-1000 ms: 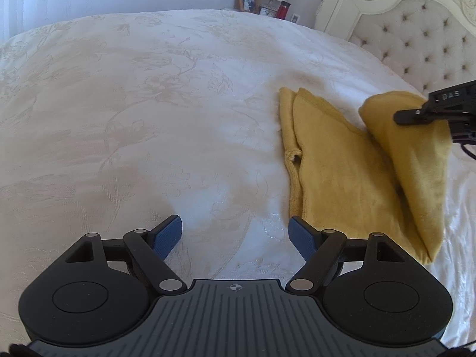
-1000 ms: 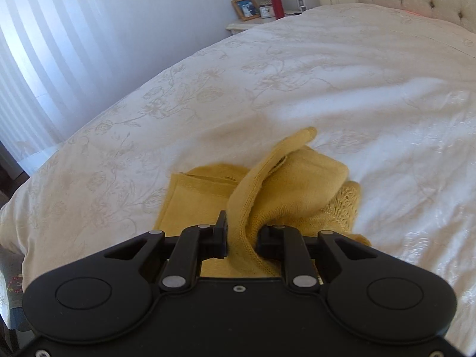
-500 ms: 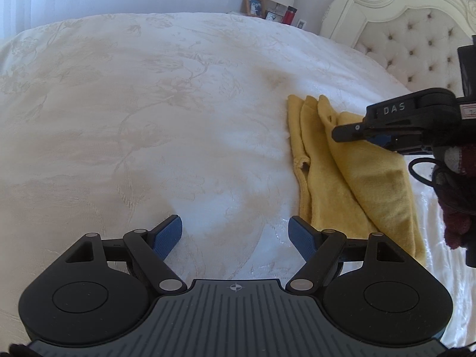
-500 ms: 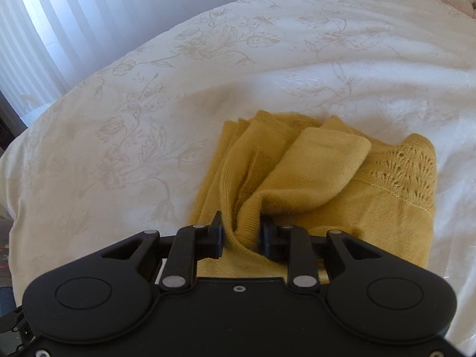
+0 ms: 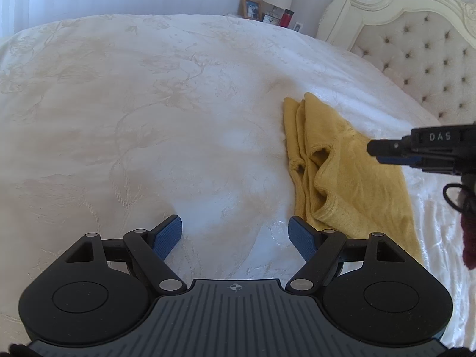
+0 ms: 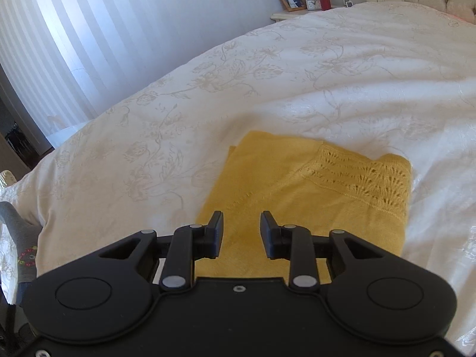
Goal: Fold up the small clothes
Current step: 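Open the right gripper and withdraw from the folded sweater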
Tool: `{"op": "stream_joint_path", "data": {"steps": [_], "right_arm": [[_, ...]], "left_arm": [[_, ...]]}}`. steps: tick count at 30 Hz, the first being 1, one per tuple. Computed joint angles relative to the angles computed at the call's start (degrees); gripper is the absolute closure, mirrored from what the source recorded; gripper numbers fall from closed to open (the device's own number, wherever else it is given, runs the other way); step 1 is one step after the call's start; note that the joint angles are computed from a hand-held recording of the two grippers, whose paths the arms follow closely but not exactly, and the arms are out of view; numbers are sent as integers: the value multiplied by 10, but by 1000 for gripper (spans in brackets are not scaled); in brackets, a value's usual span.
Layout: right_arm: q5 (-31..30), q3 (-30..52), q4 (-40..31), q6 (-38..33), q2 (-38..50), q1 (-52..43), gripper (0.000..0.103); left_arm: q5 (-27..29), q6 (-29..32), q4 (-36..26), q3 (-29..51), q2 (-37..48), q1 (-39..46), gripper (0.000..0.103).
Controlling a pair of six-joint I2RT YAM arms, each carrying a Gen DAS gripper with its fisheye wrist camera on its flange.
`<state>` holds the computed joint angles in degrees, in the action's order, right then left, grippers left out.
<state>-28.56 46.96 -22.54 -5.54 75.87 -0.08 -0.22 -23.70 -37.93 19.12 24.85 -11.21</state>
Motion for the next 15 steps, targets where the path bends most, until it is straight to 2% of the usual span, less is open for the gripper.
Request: {"op": "stream_joint_path", "data": {"steps": [7, 11, 12, 15], "right_arm": [[10, -102, 18, -65, -16, 65, 63], [-38, -94, -27, -92, -36, 45, 63], [-38, -94, -21, -88, -50, 39, 63], [-12, -111, 59, -67, -83, 45, 63]], "left_arm": [[26, 2, 10, -10, -19, 12, 25], [29, -2, 15, -11, -16, 19, 25], [29, -1, 16, -10, -15, 22, 25], [31, -2, 18, -12, -16, 29, 25]]}}
